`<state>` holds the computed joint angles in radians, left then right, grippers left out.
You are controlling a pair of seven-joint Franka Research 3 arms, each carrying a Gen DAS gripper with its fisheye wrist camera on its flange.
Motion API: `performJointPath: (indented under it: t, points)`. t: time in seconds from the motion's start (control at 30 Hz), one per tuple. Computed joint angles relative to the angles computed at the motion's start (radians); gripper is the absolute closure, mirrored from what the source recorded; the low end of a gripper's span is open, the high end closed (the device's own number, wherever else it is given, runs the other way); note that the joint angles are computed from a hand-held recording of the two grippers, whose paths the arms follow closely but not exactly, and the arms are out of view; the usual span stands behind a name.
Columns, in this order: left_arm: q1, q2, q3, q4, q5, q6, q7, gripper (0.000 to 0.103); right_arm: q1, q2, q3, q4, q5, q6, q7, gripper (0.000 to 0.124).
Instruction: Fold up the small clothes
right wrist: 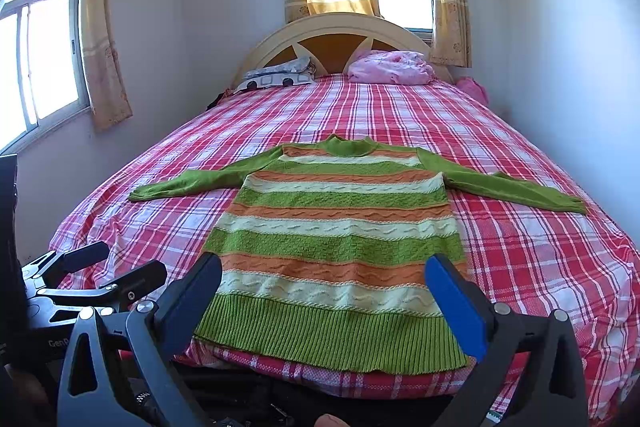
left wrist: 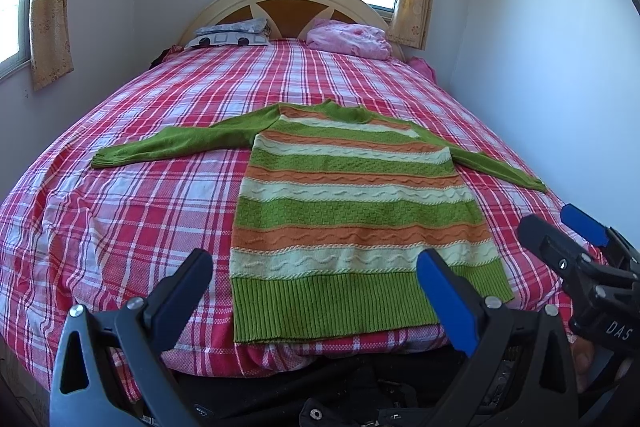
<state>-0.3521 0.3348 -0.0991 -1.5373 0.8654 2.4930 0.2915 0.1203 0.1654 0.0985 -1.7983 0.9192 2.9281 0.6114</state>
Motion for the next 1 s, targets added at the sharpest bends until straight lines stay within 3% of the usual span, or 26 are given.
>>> performJointPath:
  t: [1.0]
  points:
    - [0.008,-0.008,-0.001,-0.015,-0.001,0.01,-0.011,0.0,0.0,0.002,-0.002,-0.001,-0.008,-0.005,0.018,0.022]
